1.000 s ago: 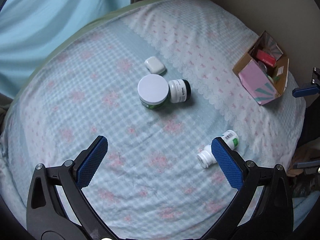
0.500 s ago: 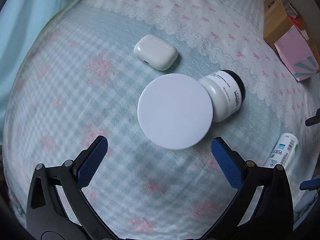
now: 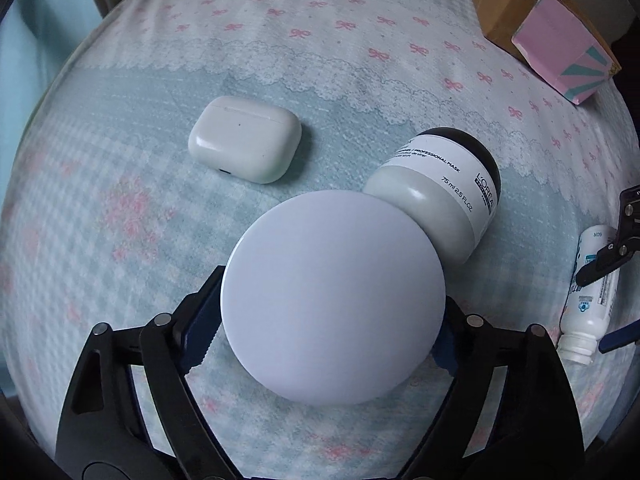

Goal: Organize rigid objects
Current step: 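Grasp the white round jar with the left tool while the right tool grasps the pill bottle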

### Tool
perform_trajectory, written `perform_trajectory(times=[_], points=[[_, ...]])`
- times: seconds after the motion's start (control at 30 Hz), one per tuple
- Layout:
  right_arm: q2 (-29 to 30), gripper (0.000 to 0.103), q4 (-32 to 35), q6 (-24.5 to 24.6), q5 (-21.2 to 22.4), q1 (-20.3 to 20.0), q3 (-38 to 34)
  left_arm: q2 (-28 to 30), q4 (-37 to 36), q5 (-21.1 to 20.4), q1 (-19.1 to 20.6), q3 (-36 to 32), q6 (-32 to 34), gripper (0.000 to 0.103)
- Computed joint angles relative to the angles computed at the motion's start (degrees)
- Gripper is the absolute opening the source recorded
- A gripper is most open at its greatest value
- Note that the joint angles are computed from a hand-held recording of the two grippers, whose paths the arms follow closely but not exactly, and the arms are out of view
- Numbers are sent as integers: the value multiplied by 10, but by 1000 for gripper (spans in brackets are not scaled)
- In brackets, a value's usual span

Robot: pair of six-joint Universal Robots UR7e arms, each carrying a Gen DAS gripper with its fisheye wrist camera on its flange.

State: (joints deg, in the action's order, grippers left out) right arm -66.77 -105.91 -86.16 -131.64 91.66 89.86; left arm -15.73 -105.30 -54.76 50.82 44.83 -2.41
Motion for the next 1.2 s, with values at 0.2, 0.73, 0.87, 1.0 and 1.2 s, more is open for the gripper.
perform_trajectory(times=[0.2,0.73,0.87,1.0,1.2], points=[[5,54,-102,-66,-30,4,36,18,-16,8,-12,-11,22,68],[-14,51,-91,-5,-27,9,41,-53,-62,-2,-35,114,-56,68],[-14,51,-36,69,-11,12,6,-86,-76,0,-41,157,-100,68],[-9,50,26,170,18,10,-42,-118,-86,7,-54,196,-154,68],[-10,49,79,282,60,4,-93,-166,-95,25,-81,256,-250,68]])
